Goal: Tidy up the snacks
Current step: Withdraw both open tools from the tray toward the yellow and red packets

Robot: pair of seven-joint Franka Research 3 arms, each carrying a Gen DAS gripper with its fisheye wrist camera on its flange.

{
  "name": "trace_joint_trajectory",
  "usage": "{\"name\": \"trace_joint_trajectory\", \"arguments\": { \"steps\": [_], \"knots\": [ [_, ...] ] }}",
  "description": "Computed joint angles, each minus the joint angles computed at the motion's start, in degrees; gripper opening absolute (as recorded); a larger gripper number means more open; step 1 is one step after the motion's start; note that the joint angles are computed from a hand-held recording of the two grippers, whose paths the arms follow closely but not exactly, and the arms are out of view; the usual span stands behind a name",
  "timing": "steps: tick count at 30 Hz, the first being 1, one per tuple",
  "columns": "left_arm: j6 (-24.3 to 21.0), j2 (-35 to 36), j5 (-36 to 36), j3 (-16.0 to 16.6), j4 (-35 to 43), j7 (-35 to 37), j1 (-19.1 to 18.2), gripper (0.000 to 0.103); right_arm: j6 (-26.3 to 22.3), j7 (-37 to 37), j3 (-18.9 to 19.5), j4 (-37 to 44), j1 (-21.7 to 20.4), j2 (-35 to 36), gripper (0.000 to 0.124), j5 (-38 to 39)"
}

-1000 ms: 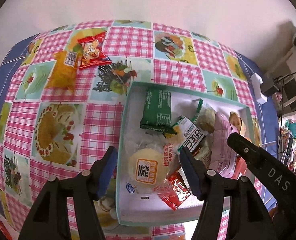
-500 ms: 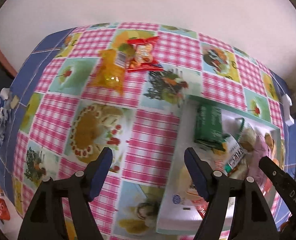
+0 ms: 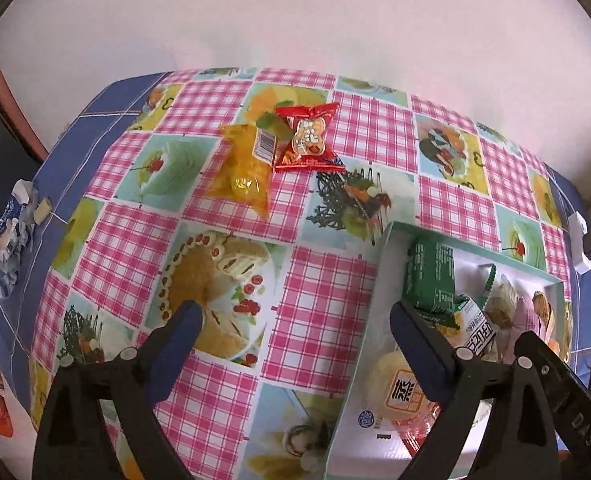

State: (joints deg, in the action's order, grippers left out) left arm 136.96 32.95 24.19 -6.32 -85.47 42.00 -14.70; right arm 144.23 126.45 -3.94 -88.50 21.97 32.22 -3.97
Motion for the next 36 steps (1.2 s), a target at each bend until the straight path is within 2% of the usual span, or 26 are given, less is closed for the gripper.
{"name": "trace_joint_trajectory", "arguments": {
  "steps": [8,11,14,17,20,26,32,36],
  "knots": [
    [1.0,0.3,-1.2,-0.7,0.2,1.8,0.4,0.096,-1.4,0.8,-0.7,0.7,0.3,0.4,0.103,-1.3],
    [-1.7,0.7,-0.9,-0.3,1.4,2.0,-0.3,0.096,-1.3,0.9,-0.6,0.6,0.3,0.2,0.103,-1.5],
    [-2.1,0.3,-1.2,-0.1,1.1,1.0,-0.3,0.096,-2.0,0.4,-0.3,1.1,0.1,0.4,0.103,-1.4],
    [-4.4,0.6,0.9,0.8,2.1,-0.4,-1.5,0.096,-1.9,-0.7,0.4,1.5,-0.1,0.8,0.103,-0.6],
    [-4.3,0.5,0.3,0.3,1.8,-0.3,-0.7,0.096,-2.5,-1.1,0.1,2.5,0.7,1.4,0.103,-1.6],
    [-4.5,-0.2,-0.2,0.5,1.1,-1.4,0.2,0.096,0.4,-3.4,1.7,2.3,0.3,1.6,0.103,1.0],
    [-4.4,-1.2,0.5,1.1,-0.2,-1.7,1.7,0.096,-1.4,-4.6,1.0,5.4,2.4,3.5,0.103,-0.5],
    [-2.5,-2.2,-1.2,0.8,-2.5,-1.5,4.1,0.096,-2.9,-5.8,0.9,8.1,3.6,5.1,0.103,-1.4]
  ]
}}
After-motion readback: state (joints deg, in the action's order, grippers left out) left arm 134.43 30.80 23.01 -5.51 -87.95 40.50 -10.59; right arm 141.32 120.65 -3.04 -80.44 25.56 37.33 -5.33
